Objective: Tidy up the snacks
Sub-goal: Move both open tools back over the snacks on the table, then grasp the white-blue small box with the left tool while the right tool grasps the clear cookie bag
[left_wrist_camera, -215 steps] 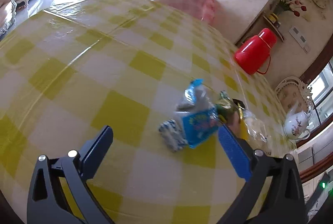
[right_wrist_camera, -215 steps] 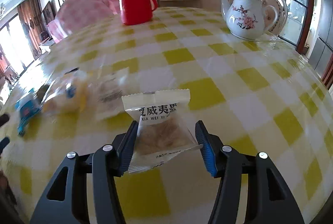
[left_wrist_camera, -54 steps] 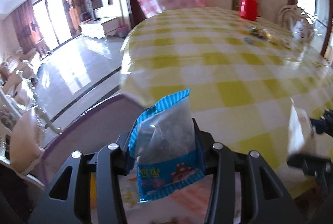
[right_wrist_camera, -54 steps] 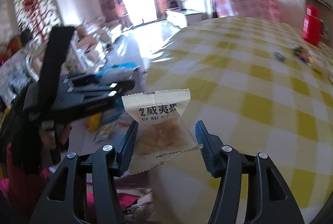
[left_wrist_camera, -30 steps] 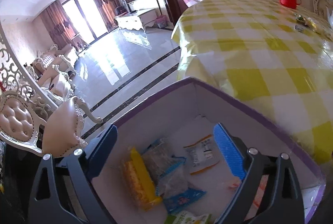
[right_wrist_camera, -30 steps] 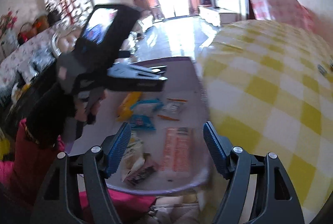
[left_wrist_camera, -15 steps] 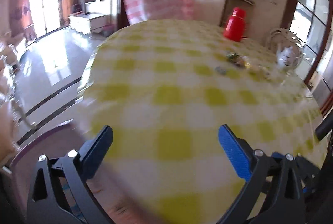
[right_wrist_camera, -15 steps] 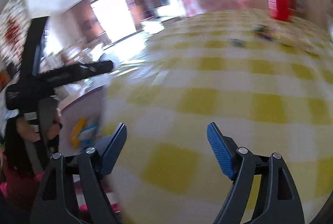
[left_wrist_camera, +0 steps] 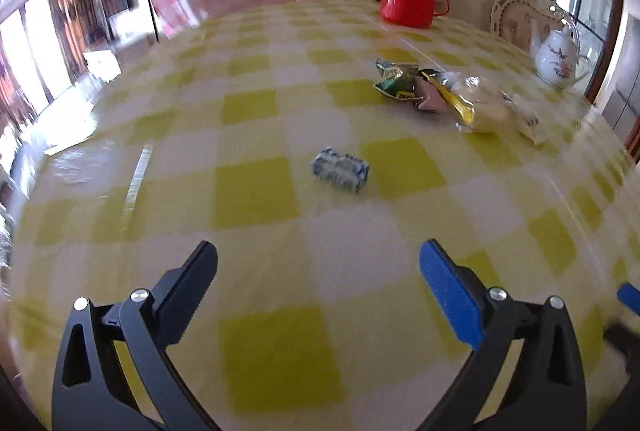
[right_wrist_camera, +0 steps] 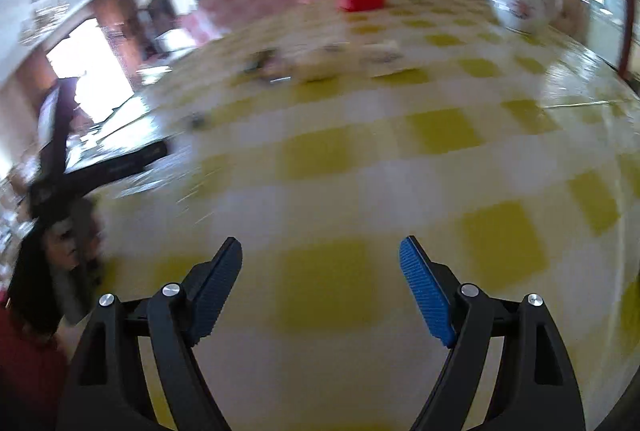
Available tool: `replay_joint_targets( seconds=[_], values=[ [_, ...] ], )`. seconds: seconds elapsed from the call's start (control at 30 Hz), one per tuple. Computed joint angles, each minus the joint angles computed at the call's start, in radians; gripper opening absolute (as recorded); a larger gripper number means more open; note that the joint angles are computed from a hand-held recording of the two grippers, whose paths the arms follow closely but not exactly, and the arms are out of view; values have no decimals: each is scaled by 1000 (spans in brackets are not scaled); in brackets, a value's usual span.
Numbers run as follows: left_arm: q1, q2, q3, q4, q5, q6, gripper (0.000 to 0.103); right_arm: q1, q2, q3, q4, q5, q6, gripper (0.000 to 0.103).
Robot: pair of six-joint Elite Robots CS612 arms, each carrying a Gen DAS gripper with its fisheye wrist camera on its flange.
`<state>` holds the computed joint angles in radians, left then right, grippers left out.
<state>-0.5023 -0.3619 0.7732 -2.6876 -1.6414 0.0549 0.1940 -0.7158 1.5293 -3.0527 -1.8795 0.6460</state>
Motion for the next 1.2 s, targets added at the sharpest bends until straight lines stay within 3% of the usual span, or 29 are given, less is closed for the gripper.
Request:
replay_joint_targets(
  seconds=[0.1, 0.17, 0.23, 0.33, 0.7, 0.83, 0.87, 0.9, 0.93, 1.1, 1.13, 1.2],
  values=[
    [1, 52, -105, 40, -12, -27, 101, -33, 17, -36, 52, -22, 41, 79],
    [1, 106, -224, 172, -30, -30, 101, -56, 31, -63, 72, -14, 49, 79],
    [-5, 134, -286, 229, -8, -11, 101, -73, 48, -98, 96, -22, 46, 79],
    [-22, 141, -301, 252, 55, 37, 101, -94, 75, -162, 151, -32, 21, 79],
    [-17, 141, -300, 253, 43, 22, 101, -131, 199, -436, 346, -33, -111, 80],
    [-17, 139, -296, 252, 42, 22, 101, -137, 208, -456, 352, -26, -115, 79],
    [-17, 139, -296, 251, 43, 22, 101, -137, 207, -451, 335, -19, -123, 69],
    [-17, 139, -296, 251, 43, 22, 101, -137, 202, -434, 290, -5, -140, 53],
    [-17, 139, -297, 251, 42, 22, 101, -136, 198, -424, 278, -5, -141, 12],
    [-15, 144, -306, 253, 34, 17, 101, -123, 154, -339, 272, -59, -132, 13],
    [-16, 144, -306, 254, 40, 19, 101, -125, 144, -325, 280, -59, -124, 19],
    [-17, 144, -305, 254, 45, 21, 101, -143, 119, -281, 248, 11, -61, 29]
  ],
)
